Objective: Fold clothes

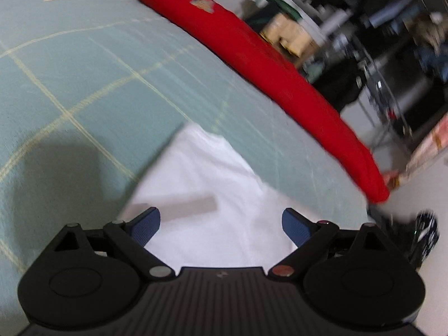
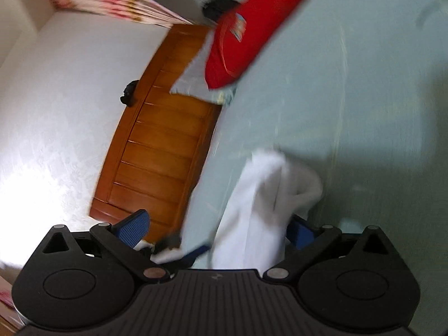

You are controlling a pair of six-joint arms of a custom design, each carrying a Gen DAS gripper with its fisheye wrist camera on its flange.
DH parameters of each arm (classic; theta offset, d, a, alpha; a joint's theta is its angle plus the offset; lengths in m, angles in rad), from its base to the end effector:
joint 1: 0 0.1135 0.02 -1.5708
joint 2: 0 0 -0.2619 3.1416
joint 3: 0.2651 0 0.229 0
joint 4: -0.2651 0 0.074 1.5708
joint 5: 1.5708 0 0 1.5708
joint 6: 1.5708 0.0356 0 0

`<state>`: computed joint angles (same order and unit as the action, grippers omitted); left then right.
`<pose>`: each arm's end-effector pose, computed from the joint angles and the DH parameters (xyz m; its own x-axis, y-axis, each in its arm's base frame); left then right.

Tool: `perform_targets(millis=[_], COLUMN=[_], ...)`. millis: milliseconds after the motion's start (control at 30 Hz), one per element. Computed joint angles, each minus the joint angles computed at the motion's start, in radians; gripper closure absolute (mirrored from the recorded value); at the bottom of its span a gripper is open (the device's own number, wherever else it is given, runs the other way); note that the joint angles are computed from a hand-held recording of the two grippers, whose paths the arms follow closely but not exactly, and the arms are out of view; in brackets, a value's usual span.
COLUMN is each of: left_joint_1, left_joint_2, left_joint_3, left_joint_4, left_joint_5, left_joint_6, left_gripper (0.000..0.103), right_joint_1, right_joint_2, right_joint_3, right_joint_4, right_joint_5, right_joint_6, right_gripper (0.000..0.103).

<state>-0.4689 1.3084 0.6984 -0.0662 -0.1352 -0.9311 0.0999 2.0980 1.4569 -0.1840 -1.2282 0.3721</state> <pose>0.2277 -0.1100 0.2206 -0.6173 -0.5784 -0.5333 -0.2366 0.7829 -0.5754 0.4176 0.0756 0.1926 -0.9243 0.0301 -0.3805 -0.3578 0.2787 0.8913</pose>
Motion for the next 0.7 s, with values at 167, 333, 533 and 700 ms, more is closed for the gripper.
perform_targets(millis=[167, 333, 533, 700], left_joint_1=[-0.096, -0.160, -0.210, -0.271], left_joint_2=[0.040, 0.074, -0.005, -0.025], left_joint_3=[0.041, 0.057, 0.008, -0.009], left_joint_4=[-0.065, -0.128, -0.170, -0.147], left_joint_5=[-0.064, -0.127, -0.149, -0.177], left_joint_6=[0.048, 0.063, 0.022, 0.017], left_gripper=[0.010, 0.010, 0.009, 0.009], right_joint_1=[-0.017, 0.054, 0.169, 0.176], right_joint_2=[-0.138, -0.164, -0.219, -0.371], right_joint_3=[-0.052, -0.037, -0.185, -0.305], right_joint_4=[-0.073, -0.400, -0.321, -0.259], right_joint_5=[0.131, 0.097, 0.414, 0.419], right_joint_6=[-0.301, -0.795, -1.050, -1.114], right_gripper=[0.000, 0.000, 0.000, 0.000])
